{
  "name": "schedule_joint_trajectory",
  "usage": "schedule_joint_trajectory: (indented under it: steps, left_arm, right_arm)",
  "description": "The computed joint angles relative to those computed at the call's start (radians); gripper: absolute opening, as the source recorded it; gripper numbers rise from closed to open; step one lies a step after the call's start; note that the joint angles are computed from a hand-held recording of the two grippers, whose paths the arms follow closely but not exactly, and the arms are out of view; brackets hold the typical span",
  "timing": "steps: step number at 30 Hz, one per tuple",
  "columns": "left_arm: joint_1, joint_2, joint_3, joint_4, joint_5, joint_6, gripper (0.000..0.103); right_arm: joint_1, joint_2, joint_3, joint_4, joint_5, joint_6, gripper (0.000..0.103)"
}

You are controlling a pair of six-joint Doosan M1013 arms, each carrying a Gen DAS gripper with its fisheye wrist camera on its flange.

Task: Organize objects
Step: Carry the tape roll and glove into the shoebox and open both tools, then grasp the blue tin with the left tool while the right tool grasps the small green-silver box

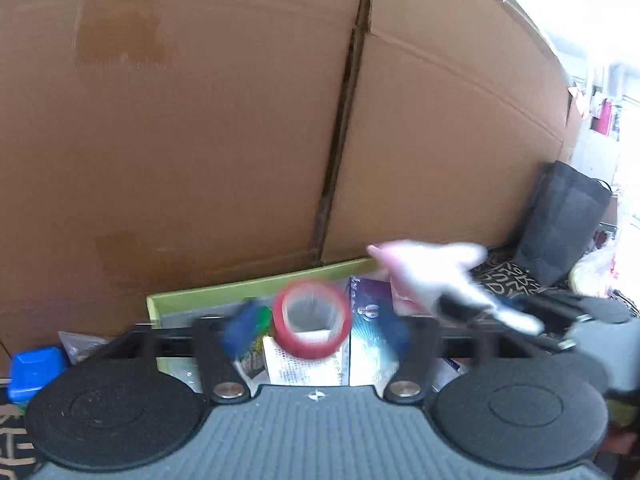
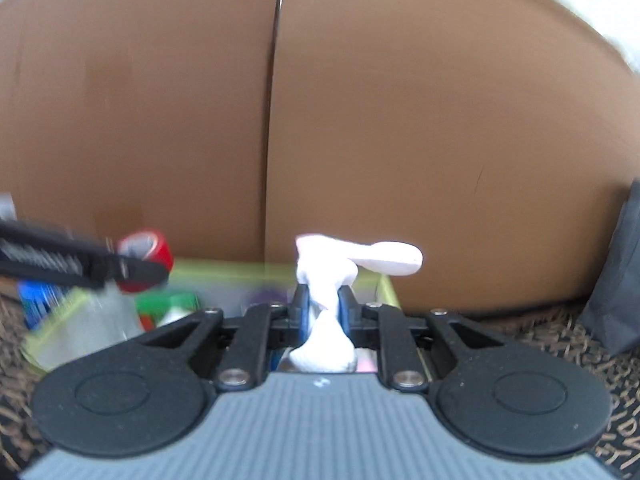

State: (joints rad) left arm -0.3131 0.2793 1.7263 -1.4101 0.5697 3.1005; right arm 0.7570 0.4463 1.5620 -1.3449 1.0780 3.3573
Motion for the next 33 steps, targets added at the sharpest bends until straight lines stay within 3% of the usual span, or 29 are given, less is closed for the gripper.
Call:
schedule_joint_trajectory:
  steps: [2, 3, 4, 6, 9, 15, 18, 22, 26, 31, 33]
  left_arm:
    - [0.011, -0.001, 0.018, -0.016, 0.002, 0.004, 0.089]
    - [0.024, -0.001, 0.021, -0.02, 0.029, 0.011, 0.089]
    - [0.035, -0.002, 0.03, -0.04, 0.052, 0.034, 0.09]
    - [0.047, -0.01, 0.045, -0.073, 0.057, 0.071, 0.09]
    - [0.059, -0.026, 0.063, -0.085, 0.041, 0.089, 0.09]
    - [0.088, -0.085, 0.137, -0.151, -0.051, 0.175, 0.09]
    - [0.131, -0.109, 0.169, -0.109, -0.064, 0.146, 0.09]
    - [0.173, -0.124, 0.189, 0.006, -0.142, 0.038, 0.09]
    - [0.222, -0.123, 0.201, 0.025, -0.181, -0.041, 0.09]
    - [0.271, -0.12, 0.199, 0.044, -0.203, -0.115, 0.09]
    - [0.283, -0.118, 0.196, 0.037, -0.2, -0.114, 0.09]
  right_arm:
    - [-0.008, 0.013, -0.013, 0.062, -0.025, -0.08, 0.041]
    - [-0.006, 0.017, -0.011, 0.062, -0.027, -0.085, 0.066]
    - [0.001, 0.022, -0.006, 0.038, -0.013, -0.059, 0.083]
    - [0.014, 0.032, -0.005, 0.005, 0.036, -0.022, 0.088]
    - [0.023, 0.027, 0.002, -0.003, 0.046, 0.007, 0.089]
    - [0.067, 0.009, 0.003, -0.068, 0.103, 0.074, 0.1]
    - [0.099, 0.003, 0.0, -0.124, 0.093, 0.108, 0.1]
    - [0.134, 0.008, -0.007, -0.172, -0.002, 0.148, 0.1]
    - [0.164, 0.049, -0.047, -0.199, -0.084, 0.105, 0.097]
    - [0.157, 0.122, -0.137, -0.124, -0.193, -0.004, 0.053]
    - [0.144, 0.145, -0.174, -0.073, -0.253, -0.035, 0.052]
